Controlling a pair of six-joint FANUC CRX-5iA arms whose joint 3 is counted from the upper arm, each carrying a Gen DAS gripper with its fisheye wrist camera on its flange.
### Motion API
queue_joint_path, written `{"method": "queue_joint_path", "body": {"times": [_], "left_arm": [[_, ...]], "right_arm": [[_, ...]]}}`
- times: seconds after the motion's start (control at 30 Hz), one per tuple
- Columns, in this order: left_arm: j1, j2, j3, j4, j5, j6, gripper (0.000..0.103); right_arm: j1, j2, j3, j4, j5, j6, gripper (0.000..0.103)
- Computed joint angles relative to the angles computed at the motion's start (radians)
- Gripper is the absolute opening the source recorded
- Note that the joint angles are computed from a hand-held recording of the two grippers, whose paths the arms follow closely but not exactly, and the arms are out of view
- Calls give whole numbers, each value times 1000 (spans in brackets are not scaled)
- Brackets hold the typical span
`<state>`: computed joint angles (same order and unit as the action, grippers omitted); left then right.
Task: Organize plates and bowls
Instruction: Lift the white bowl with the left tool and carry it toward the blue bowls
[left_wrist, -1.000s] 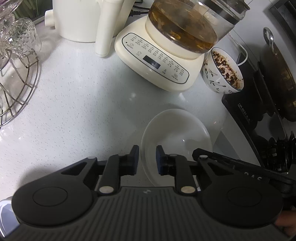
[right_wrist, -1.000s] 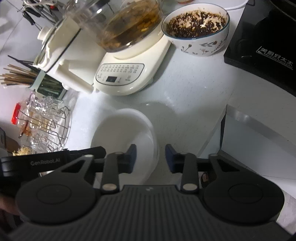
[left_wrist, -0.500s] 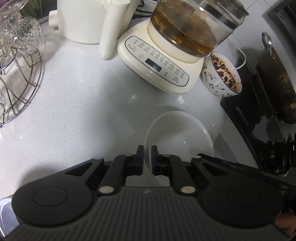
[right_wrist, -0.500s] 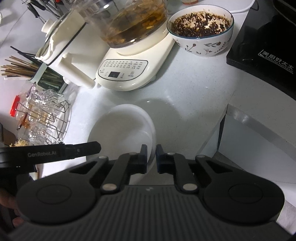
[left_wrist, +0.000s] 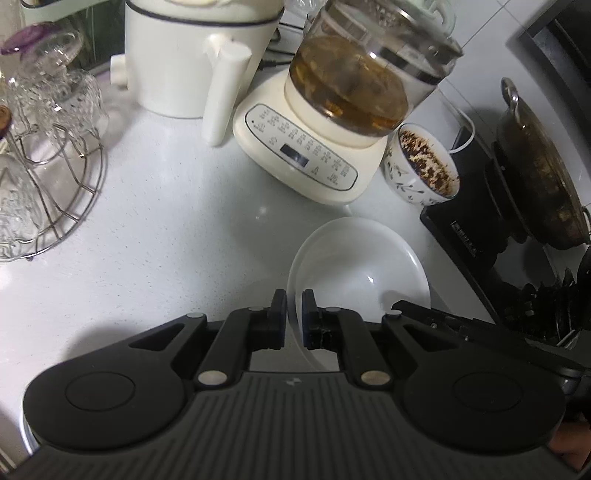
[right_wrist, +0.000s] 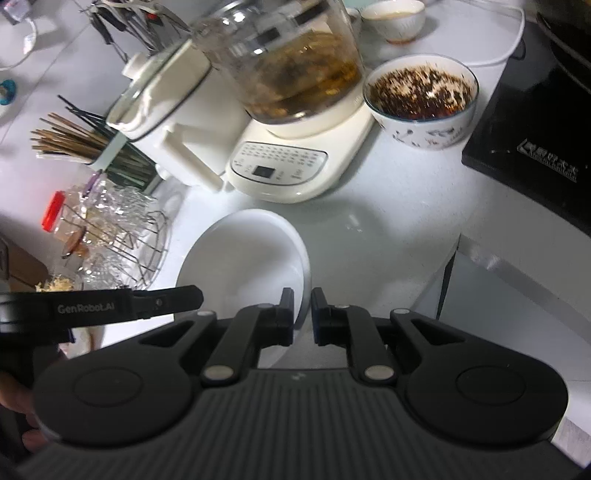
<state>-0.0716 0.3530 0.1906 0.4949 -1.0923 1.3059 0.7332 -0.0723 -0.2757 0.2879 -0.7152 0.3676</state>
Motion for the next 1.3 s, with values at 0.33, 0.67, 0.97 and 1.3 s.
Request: {"method": "queue_joint_path", "body": {"times": [0.33,0.67,0.97,1.3], "left_arm": [[23,-61,-24,33,0,-10,9],[48,-119,-46,52,2,2,9],[91,-184,-85,66,20,3,9],[153,-279,-173,79,60,10,9]], "right_arm": [[28,-35,-2,67,4,-44,12],[47,-43,41,81,-22,-3,12],[68,-23,95,58,-27,57,12],[98,6,154,22,-20,139,13]]}}
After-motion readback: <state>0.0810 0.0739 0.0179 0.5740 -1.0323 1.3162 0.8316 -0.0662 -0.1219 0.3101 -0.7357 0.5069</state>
